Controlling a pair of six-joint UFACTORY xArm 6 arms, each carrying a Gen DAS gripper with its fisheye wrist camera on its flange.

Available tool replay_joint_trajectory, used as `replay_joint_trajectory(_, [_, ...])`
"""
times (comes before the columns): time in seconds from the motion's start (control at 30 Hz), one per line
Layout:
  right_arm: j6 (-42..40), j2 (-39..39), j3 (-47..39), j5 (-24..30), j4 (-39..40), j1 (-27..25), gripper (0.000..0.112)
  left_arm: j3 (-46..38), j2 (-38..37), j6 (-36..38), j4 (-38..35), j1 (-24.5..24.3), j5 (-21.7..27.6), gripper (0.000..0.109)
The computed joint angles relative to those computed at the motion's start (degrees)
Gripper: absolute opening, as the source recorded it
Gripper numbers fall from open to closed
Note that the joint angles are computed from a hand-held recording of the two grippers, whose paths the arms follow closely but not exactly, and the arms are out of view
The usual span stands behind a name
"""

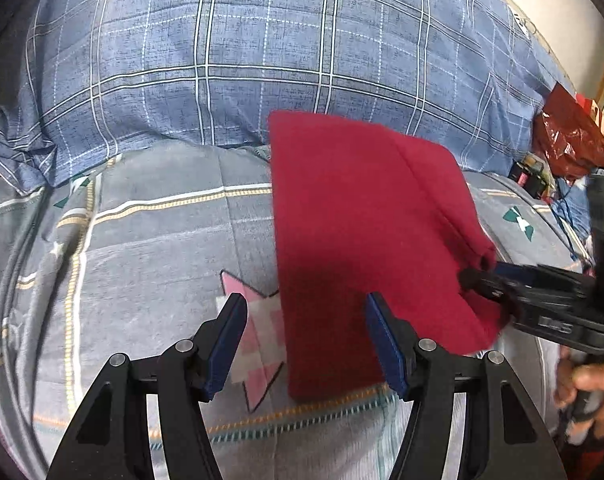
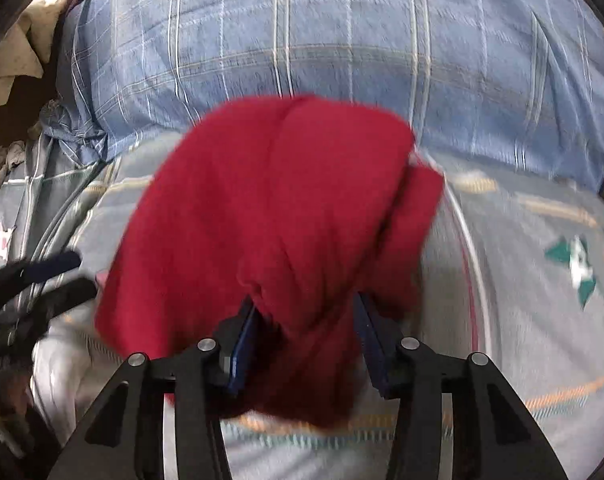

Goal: Fold small clothes

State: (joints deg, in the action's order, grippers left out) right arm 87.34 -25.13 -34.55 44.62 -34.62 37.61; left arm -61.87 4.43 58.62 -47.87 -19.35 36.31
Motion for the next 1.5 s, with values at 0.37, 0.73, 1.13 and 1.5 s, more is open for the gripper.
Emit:
replay_joint_trajectory(0.37, [17.6,-8.1,1.1,6.4,-18.3,3.8,0.059,-1.6,4.7,4.5,-4.4,-3.1,-7.6,0.061])
replay_joint_trajectory(0.73, [6.7,2.6,-4.0,4.3,-10.6,0.7,0.043,-1.7,5.4,6.3,-4.6,-3.5,-8.6,0.063])
replay_joint_trajectory(1.13, [8.4,0.2,-1.0,5.2,-8.8,0.7,0.052,-3.1,6.2,5.5,-4.8,-2.4,-5.4,0.065])
replay_joint_trajectory(1.5, [6.8,-1.1,-0.4,3.5,-7.0,-0.5,0.055,-7.1,8.8,4.8,-9.0,0.0,2.8,0.067])
